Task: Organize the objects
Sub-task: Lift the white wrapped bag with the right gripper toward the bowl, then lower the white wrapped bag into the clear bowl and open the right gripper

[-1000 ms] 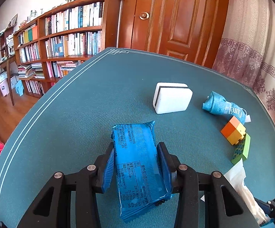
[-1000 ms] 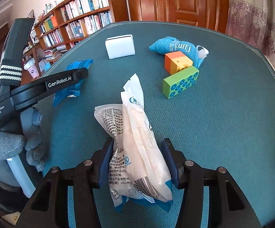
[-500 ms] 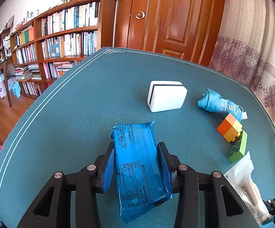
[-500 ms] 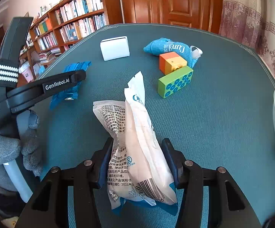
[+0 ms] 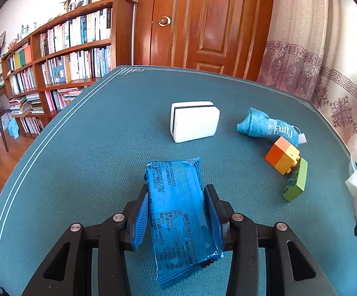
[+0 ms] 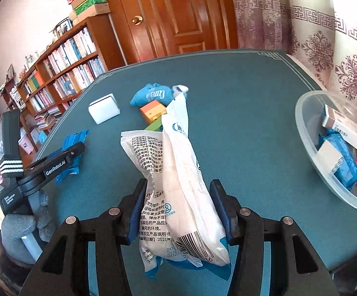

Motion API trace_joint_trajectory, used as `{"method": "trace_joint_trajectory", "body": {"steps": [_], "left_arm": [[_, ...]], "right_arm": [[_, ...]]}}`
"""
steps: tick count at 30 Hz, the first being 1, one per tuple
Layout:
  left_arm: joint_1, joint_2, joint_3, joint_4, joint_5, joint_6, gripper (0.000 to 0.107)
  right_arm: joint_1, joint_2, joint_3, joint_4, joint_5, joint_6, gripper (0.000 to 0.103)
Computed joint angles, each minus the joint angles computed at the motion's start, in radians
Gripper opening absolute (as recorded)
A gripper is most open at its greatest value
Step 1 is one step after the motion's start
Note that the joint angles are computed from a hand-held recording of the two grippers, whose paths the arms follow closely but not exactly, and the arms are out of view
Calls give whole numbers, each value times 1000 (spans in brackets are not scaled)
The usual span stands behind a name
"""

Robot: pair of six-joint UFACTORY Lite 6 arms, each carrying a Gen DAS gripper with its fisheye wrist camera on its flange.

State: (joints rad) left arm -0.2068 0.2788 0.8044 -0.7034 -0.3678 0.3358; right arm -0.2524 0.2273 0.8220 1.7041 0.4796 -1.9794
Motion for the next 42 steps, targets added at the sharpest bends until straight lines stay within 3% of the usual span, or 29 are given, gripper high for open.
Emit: {"method": "trace_joint_trajectory", "body": {"steps": [9, 17, 30, 42], "left_arm": [[-8, 1, 5, 5, 8, 4, 45], [-29, -12, -5, -40, -3, 58, 45], [-87, -46, -14, -112, 1, 137, 45], [-120, -40, -2, -155, 7, 174, 45]], "right_arm": [[-210, 26, 110, -12, -2, 44, 52], [-330, 171, 313, 31, -76, 21, 52], [-360, 418, 621, 78, -241, 11, 52], [-350, 528, 743, 80, -314, -39, 52]]}}
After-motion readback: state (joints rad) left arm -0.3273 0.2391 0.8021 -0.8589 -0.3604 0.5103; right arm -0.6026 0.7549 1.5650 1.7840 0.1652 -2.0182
